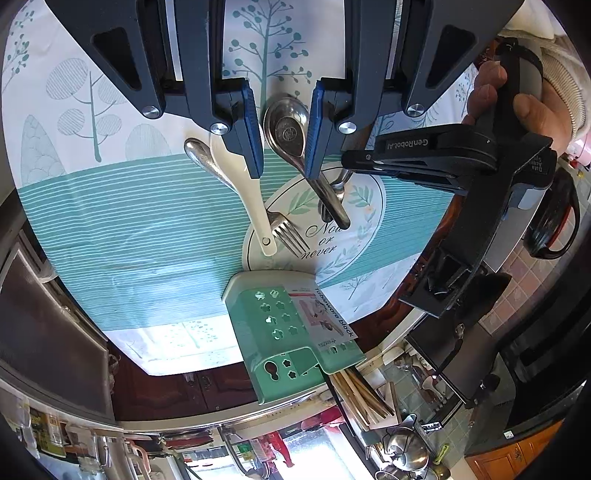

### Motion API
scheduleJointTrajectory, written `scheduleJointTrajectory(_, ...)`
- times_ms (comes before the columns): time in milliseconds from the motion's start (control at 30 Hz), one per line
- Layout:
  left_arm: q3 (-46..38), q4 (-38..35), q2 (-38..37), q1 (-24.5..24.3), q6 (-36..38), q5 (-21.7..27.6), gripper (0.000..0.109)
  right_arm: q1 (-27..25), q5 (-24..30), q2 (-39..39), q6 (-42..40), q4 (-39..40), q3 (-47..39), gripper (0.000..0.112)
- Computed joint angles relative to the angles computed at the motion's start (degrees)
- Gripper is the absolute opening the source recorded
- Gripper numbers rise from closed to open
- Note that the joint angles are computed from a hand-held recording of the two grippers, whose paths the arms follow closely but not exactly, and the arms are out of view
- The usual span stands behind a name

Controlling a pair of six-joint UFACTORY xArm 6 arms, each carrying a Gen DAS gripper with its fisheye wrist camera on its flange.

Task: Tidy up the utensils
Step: 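Close the right tool on the large silver spoon's handle, then lift both held spoons upright above the green holder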

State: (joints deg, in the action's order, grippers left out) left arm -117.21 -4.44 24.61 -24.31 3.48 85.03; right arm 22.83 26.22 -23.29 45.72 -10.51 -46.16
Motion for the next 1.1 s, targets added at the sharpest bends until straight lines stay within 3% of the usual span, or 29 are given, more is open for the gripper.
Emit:
scheduleJointTrajectory(367,15.12,-1.35,-10.33,3.41,0.19,-9.41,0.004,1.95,1.61,8.04,-6.67,2.36,-7.46,0.023)
scheduleJointTrajectory(533,18.53,-2.27,-12.93,4.49,0.62,-11.88,0.004,3.56,8.03,15.07,-5.65,-4.68,-15.29,0.023)
scheduleJointTrajectory(933,20.56,-3.42,-13.25,7.3,4.64,-10.01,0.005,6.11,19.19,28.82,-6.69,-13.41,-30.81,0.029)
scheduleJointTrajectory(1100,19.83,-2.17,-12.81,7.8,5.75,-9.34,0.005,6.19,20.49,30.63,-5.93,-14.6,-32.67,0.028)
